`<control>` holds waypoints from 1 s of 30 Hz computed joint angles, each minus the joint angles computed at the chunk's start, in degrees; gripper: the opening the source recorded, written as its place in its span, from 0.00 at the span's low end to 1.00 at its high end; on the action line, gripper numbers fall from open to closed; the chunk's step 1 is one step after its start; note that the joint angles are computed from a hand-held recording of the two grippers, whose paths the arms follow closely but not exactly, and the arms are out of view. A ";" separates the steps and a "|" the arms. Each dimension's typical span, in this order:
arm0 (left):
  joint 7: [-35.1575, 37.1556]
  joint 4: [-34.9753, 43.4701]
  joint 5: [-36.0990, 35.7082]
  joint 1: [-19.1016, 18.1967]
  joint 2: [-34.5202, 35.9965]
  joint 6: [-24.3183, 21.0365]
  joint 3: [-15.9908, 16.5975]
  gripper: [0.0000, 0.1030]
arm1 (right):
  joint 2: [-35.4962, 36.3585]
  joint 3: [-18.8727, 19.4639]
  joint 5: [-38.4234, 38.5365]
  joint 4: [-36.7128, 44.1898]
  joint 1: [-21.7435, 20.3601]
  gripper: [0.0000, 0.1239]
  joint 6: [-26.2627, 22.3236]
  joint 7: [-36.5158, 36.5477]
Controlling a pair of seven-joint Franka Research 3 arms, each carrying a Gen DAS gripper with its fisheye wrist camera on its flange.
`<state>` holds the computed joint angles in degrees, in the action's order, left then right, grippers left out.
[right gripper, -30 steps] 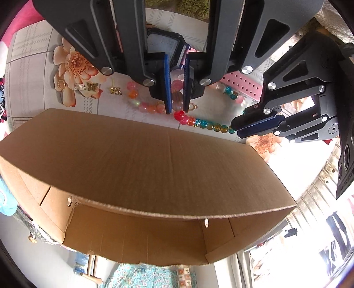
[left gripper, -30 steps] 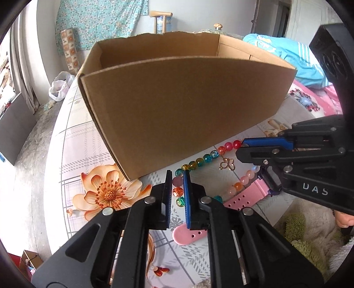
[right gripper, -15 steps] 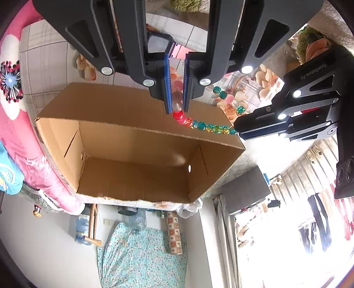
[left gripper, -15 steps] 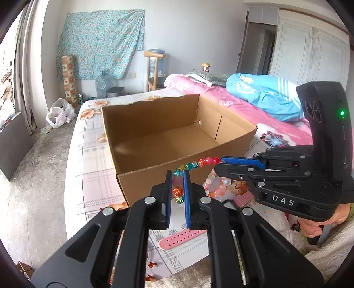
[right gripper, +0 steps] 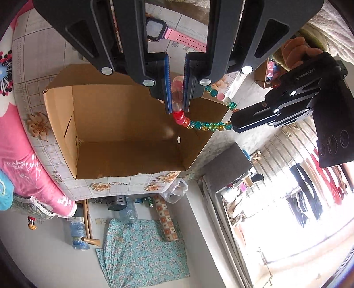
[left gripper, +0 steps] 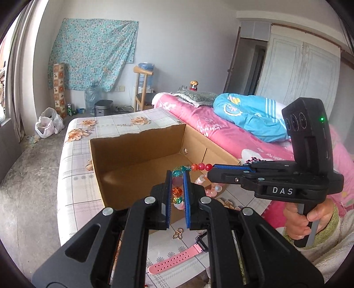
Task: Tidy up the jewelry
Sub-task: 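Lift the bead bracelet with the right gripper, lower into box, open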
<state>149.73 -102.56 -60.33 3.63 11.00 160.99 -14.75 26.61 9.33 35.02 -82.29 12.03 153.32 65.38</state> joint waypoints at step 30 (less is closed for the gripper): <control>-6.86 -5.27 2.99 -2.05 -0.45 -0.30 0.80 0.08 | 1.53 2.10 16.24 -5.84 -3.58 0.08 -5.12 -4.70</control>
